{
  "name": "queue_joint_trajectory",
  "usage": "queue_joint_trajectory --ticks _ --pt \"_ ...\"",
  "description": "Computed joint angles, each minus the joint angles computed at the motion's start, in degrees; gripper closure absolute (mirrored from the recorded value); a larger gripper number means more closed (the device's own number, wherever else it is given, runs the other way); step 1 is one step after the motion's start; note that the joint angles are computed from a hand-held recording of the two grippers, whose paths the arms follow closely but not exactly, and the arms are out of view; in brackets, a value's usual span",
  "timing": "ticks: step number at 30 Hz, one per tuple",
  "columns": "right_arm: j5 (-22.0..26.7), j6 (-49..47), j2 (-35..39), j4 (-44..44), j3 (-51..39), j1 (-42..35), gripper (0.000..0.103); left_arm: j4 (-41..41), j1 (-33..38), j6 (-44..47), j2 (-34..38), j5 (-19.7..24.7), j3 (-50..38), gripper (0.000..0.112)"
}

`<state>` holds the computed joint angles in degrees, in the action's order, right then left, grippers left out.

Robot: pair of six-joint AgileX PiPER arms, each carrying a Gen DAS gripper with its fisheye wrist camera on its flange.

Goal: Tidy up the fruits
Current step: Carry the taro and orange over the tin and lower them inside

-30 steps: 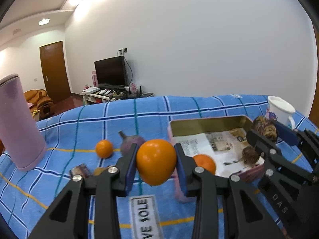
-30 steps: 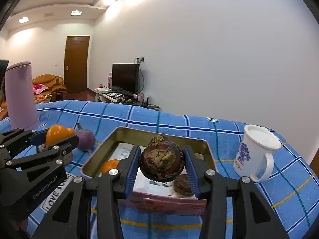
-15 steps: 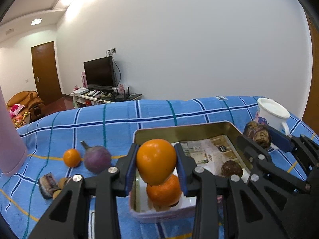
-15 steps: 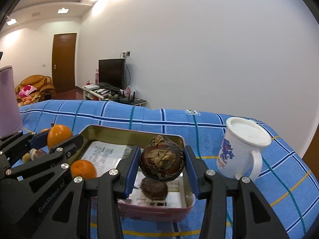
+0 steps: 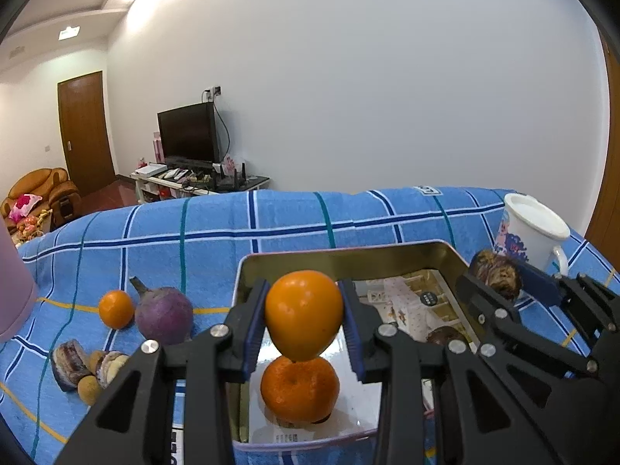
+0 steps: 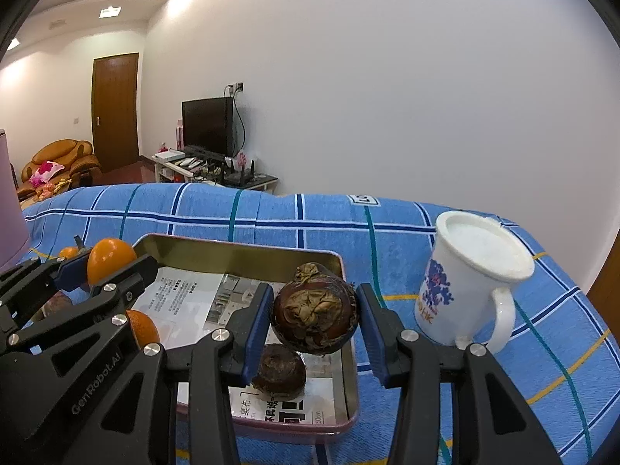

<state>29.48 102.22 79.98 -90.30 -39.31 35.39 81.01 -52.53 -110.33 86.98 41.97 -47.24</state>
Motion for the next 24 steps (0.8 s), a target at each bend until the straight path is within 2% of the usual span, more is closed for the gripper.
queue_joint_trajectory --ticks 9,16,24 --pt "-3.1 -7.1 2.7 6.2 -2.6 -2.1 0.057 -2.5 0.9 3.1 2.6 -0.8 -2.6 0.074" --pt "-3.7 -10.6 3.6 8.6 -3.4 -2.1 0.057 -5.4 2.3 5.7 4.7 -1.6 -4.8 0.074" --pt "-7.8 -20.0 5.7 16.8 -5.7 -4.7 0.056 -8.2 3.4 8.8 6.4 -2.6 -6.6 0.074"
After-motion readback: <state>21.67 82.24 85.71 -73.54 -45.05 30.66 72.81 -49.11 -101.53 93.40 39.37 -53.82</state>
